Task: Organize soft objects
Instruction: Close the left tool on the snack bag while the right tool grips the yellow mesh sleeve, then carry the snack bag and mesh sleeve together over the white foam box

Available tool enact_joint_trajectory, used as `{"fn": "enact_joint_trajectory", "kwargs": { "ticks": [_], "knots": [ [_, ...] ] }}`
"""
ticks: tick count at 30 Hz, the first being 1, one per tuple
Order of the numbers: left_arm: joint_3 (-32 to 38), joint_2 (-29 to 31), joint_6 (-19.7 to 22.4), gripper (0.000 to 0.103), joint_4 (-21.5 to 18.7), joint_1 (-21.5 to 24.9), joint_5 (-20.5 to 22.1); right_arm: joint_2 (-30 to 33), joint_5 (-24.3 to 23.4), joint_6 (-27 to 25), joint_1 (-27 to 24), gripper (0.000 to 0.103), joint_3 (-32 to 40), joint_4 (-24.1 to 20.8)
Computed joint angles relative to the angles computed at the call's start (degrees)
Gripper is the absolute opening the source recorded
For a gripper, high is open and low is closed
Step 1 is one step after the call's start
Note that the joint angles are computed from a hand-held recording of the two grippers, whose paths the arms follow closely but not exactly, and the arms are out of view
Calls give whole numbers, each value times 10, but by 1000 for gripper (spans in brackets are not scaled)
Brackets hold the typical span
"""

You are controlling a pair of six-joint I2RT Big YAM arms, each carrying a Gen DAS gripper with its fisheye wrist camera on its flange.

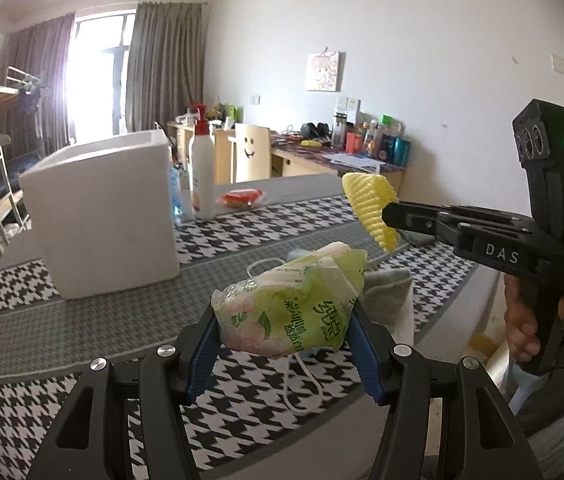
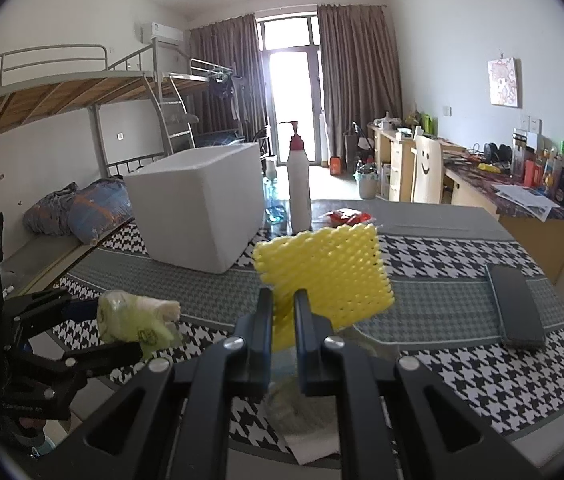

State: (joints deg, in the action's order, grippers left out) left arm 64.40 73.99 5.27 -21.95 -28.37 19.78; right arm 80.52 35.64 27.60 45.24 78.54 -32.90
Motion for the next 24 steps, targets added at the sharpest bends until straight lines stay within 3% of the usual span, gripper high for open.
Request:
{"fn": "enact_joint_trajectory", "kwargs": {
  "ticks": [24],
  "knots": [
    [70,27,-8,61,0,23,-19,17,-13,-38,-14,13,52,6]
  ]
}}
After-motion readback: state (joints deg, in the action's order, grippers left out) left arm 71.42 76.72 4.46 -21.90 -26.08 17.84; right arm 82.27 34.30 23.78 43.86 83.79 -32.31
